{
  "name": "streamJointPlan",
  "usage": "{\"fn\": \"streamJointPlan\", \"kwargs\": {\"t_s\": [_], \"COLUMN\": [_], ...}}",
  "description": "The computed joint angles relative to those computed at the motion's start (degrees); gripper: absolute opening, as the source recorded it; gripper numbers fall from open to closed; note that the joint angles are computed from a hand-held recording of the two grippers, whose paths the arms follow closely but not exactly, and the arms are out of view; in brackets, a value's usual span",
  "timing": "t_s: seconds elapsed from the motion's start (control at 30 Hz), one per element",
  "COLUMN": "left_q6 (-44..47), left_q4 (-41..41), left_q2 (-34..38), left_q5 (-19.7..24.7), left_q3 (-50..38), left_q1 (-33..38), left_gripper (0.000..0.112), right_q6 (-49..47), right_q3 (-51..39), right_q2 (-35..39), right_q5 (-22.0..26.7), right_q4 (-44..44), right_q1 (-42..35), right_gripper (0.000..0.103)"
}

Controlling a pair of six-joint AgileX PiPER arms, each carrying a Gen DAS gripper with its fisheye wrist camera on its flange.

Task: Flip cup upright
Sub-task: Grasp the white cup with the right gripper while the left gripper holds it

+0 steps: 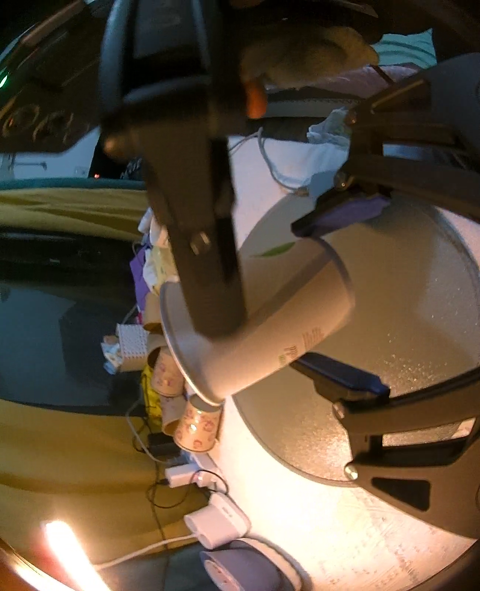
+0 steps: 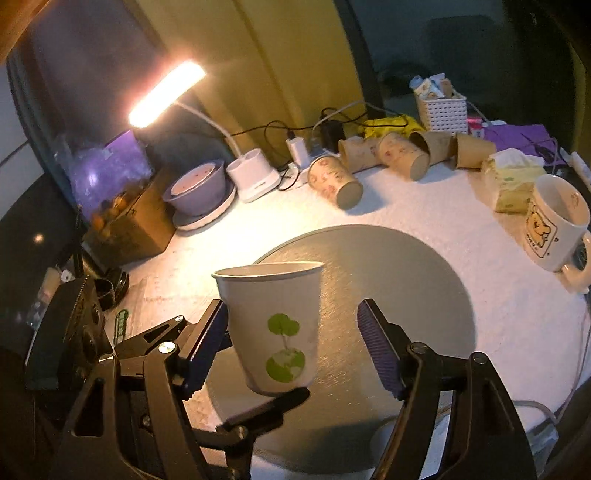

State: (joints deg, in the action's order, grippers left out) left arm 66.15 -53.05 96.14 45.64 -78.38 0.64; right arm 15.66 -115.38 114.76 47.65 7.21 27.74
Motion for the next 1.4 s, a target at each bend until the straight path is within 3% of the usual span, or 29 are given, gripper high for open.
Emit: {"fn": "streamJointPlan", "kwargs": {"t_s": [0.37,0.43,0.83,1.4], "left_q6": [7.98,8.74,8.67,6.78], "left_q4": [-5.07,-5.38,-4.79,-5.34], "left_q2": [-4.60,-4.96,-3.39,1.92], "left_q5": [-0.44,-0.40,1.95,5.82], "left_q3": [4.69,5.10,3.67,-1.01], "left_q1": [0.36,0.36,1.53,3.89], "left_gripper": [0.066,0.066,0.066,0.067], "right_q6": [-1.59,-2.16,-2.85,-1.53], "right_q3": [0.15,0.97,4.33,-0.40], "right_q2": [-0.73,-1.22,-2.87,-0.18], "right_q5": [1.40,1.06,-0.41,2.37], "right_q4": [2.72,3.35,4.74,2.93], "right_q1": [0.91,0.76,1.07,1.77], "right_gripper": [0.075,0.070,0.066,0.066]}}
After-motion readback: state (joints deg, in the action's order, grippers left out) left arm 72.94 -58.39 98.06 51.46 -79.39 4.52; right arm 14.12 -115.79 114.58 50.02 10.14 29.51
